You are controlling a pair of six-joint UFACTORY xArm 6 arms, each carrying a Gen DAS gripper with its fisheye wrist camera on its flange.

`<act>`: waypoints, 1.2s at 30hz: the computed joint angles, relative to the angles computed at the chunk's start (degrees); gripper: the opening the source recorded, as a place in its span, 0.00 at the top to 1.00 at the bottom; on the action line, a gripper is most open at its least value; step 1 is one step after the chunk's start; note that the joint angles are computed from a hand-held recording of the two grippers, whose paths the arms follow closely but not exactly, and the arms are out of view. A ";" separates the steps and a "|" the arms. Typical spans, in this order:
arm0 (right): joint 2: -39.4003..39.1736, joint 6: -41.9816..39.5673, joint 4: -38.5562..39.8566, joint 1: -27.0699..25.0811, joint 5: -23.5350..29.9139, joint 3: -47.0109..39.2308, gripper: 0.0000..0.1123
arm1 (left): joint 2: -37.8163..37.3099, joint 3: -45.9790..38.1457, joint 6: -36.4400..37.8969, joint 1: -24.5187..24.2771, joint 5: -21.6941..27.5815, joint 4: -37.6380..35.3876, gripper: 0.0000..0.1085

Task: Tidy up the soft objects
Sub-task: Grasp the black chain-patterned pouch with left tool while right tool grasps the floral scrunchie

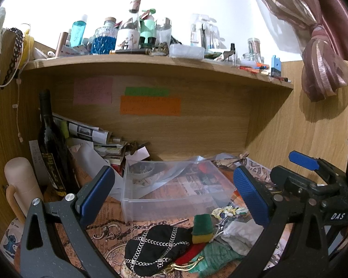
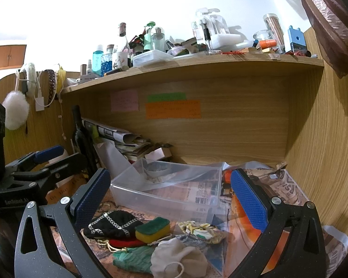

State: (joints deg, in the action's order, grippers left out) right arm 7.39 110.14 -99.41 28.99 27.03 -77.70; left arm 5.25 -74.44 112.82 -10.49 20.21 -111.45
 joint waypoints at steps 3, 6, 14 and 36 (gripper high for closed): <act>0.57 -1.92 2.54 -0.74 0.01 -0.23 0.08 | 1.86 -1.26 -4.79 -0.15 -1.02 5.60 0.05; 1.23 -5.39 6.37 -2.32 -1.40 -0.09 0.08 | 4.73 -2.58 -13.51 0.27 -0.90 15.43 0.05; 1.85 -14.65 19.16 -7.33 -4.91 3.21 0.08 | 11.89 -5.72 -33.62 2.04 0.97 36.46 0.05; 12.16 -68.58 77.98 -9.98 -16.30 2.12 0.59 | 22.50 -14.41 -56.29 4.82 13.29 60.99 0.57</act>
